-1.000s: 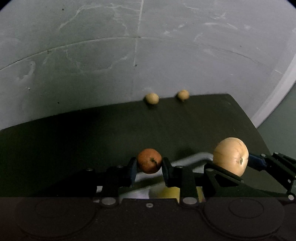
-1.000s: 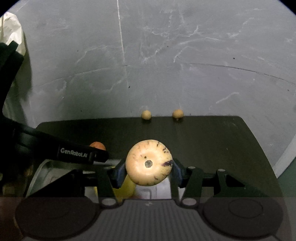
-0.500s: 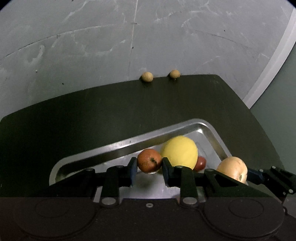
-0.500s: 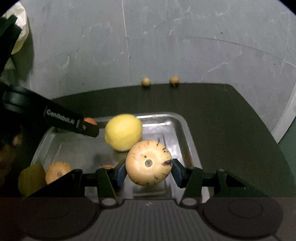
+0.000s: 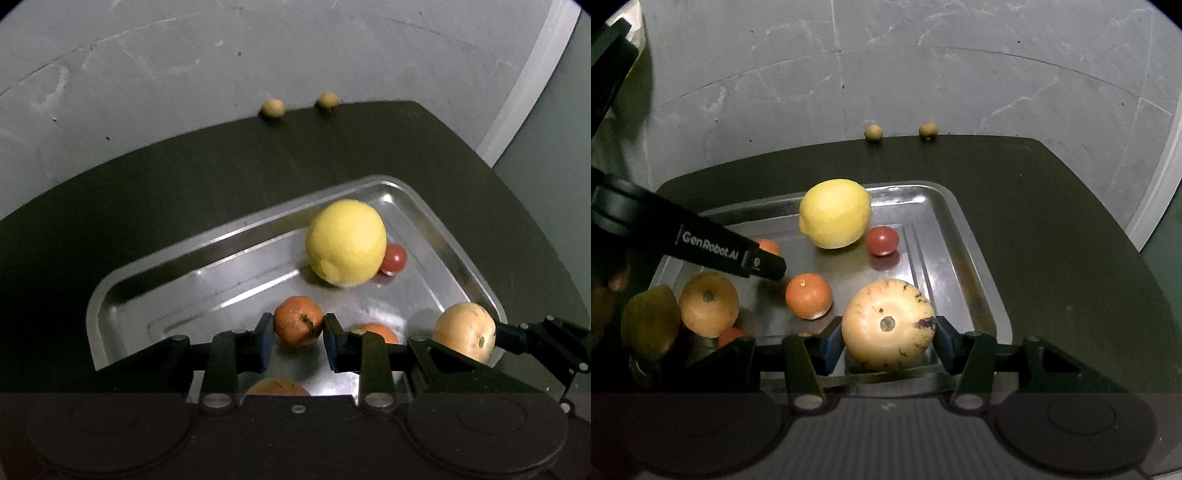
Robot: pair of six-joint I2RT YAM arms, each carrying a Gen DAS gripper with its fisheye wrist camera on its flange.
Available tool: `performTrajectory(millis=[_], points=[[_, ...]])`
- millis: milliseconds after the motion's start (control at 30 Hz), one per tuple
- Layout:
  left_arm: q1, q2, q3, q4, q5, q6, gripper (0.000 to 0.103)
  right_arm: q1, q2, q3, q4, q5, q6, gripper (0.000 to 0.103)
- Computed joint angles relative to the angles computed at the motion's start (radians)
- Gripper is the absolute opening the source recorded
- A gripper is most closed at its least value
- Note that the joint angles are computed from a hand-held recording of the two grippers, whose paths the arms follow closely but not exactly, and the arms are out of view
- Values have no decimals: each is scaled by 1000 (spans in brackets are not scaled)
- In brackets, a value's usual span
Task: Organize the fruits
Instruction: 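Lower the gourd and apple into the tray and open both tools, then lift both open tools up away from the tray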
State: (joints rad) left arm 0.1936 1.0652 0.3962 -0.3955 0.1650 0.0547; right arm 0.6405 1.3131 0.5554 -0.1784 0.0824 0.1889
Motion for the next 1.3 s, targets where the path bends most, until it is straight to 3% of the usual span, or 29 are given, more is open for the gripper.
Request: performTrajectory(millis=[833,1067,1300], points=[[-39,60,-13,40,-14,3,31,4,-11,-15,-2,5,8,57],[-37,51,-12,26,-13,1,34,19,-45,-21,-28,19,20,69],[-28,-1,-14,-25,5,0,50,32,-136,-34,-99,32,29,82]])
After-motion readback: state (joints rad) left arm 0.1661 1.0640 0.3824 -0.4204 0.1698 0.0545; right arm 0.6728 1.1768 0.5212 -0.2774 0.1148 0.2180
